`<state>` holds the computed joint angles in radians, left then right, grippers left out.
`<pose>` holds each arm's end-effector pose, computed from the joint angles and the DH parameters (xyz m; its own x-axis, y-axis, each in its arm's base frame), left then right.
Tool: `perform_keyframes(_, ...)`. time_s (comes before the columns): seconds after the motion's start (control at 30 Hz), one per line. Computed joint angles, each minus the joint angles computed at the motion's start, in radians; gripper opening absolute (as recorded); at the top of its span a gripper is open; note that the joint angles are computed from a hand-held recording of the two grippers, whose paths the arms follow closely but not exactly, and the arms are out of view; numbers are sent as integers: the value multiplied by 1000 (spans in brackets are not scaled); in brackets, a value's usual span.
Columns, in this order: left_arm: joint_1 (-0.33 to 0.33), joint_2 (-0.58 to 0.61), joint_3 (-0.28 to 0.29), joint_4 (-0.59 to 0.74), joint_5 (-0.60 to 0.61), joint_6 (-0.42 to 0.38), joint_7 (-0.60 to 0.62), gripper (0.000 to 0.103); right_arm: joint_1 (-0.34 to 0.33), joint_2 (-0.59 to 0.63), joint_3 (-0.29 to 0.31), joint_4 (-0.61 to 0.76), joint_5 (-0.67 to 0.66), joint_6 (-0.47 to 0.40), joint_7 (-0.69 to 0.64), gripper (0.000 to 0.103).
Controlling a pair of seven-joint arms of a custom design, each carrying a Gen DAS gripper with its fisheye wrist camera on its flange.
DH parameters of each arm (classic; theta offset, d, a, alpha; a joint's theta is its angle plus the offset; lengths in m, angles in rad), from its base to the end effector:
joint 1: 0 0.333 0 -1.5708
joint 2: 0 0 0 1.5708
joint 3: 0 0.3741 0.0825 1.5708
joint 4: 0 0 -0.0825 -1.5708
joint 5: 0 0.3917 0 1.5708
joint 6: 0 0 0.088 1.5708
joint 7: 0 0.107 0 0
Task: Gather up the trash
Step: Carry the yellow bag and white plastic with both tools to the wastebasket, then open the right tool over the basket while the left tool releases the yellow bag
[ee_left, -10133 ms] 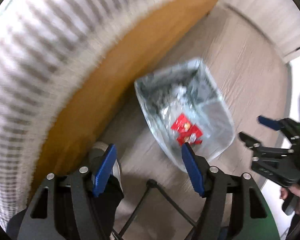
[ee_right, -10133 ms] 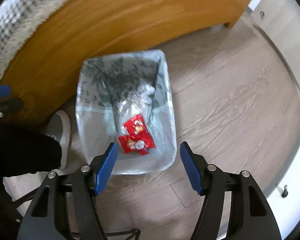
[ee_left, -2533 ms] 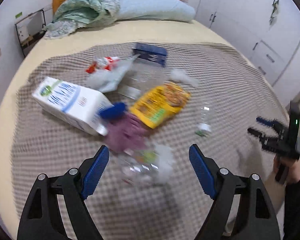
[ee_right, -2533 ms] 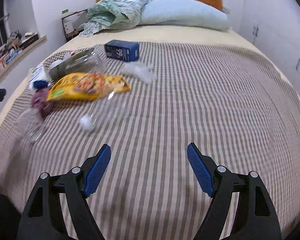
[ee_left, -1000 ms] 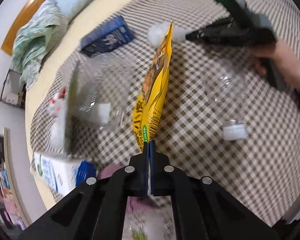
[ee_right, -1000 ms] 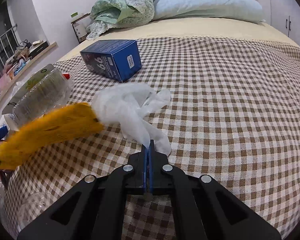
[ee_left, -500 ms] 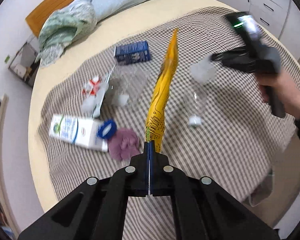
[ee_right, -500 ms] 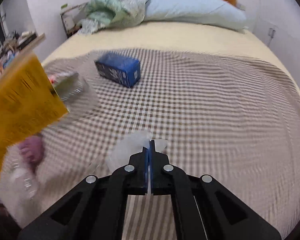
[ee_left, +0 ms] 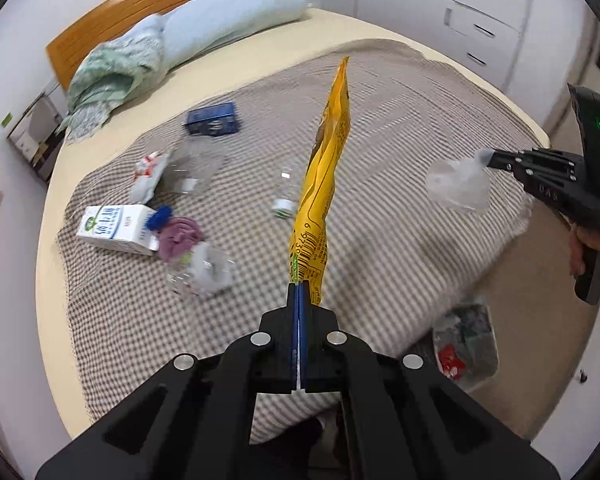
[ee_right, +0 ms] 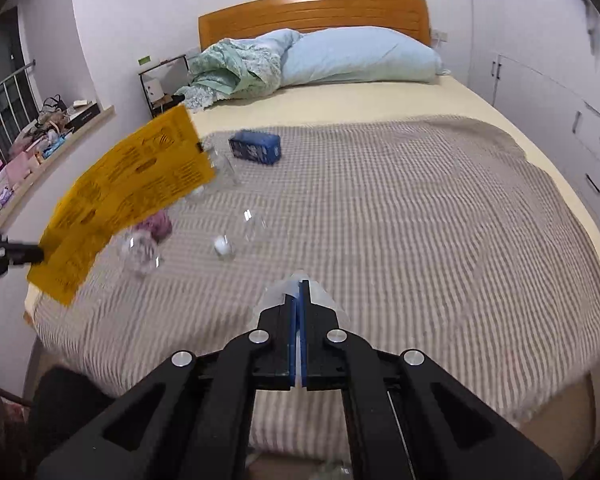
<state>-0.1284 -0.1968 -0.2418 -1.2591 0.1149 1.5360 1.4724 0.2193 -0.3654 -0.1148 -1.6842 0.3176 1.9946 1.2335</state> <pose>0.4054 -0.1713 0.9218 -0.2189 -0.9704 -0.1018 -0.8528 0.2409 -0.4633 0.4357 0.0464 0.8634 0.4356 -0.8916 -0.1241 -0.6938 -0.2447 -0.6773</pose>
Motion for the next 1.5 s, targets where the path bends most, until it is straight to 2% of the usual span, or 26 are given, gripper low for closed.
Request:
perform_keyframes(0.17, -55, -90, -41, -152, -85, 31, -5, 0, -18, -189, -44, -204, -14, 7, -34, 1)
perform_keyframes(0.27, -92, -121, -63, -228, -156, 48, -5, 0, -29, -292, -89, -321, -17, -13, -23, 1)
perform_keyframes(0.4, -143, -144, -94, -308, -233, 69, 1, 0, -67, -434, -141, -459, -50, -63, 8, 1)
perform_keyframes(0.57, -192, -123, -143, -370, -238, 97, -1, 0, -137, -577, -192, -638, -129, -155, 44, 1)
perform_keyframes(0.73, -242, -54, -155, -430, -279, 97, -33, 0, -209, -608, -227, -830, -184, -190, 83, 1)
perform_keyframes(0.97, -294, 47, -145, -478, -349, 105, -178, 0, -294, -531, -179, -1034, -315, -102, 110, 2)
perform_keyframes(1.03, -303, 73, -138, -500, -385, 114, -243, 0, -318, -507, -185, -1062, -330, -80, 121, 13)
perform_keyframes(1.07, -308, 82, -136, -519, -395, 126, -276, 0, -329, -512, -190, -1071, -332, -75, 120, 37)
perform_keyframes(1.1, -314, 97, -137, -524, -401, 134, -306, 0, -342, -522, -189, -1081, -334, -59, 127, 57)
perform_keyframes(1.27, -346, 201, -129, -524, -436, 164, -409, 0, -386, -562, -221, -1092, -328, -33, 129, 59)
perform_keyframes(1.5, -428, 404, -126, -426, -368, 160, -543, 0, -453, -615, -273, -1075, -291, -57, 149, 58)
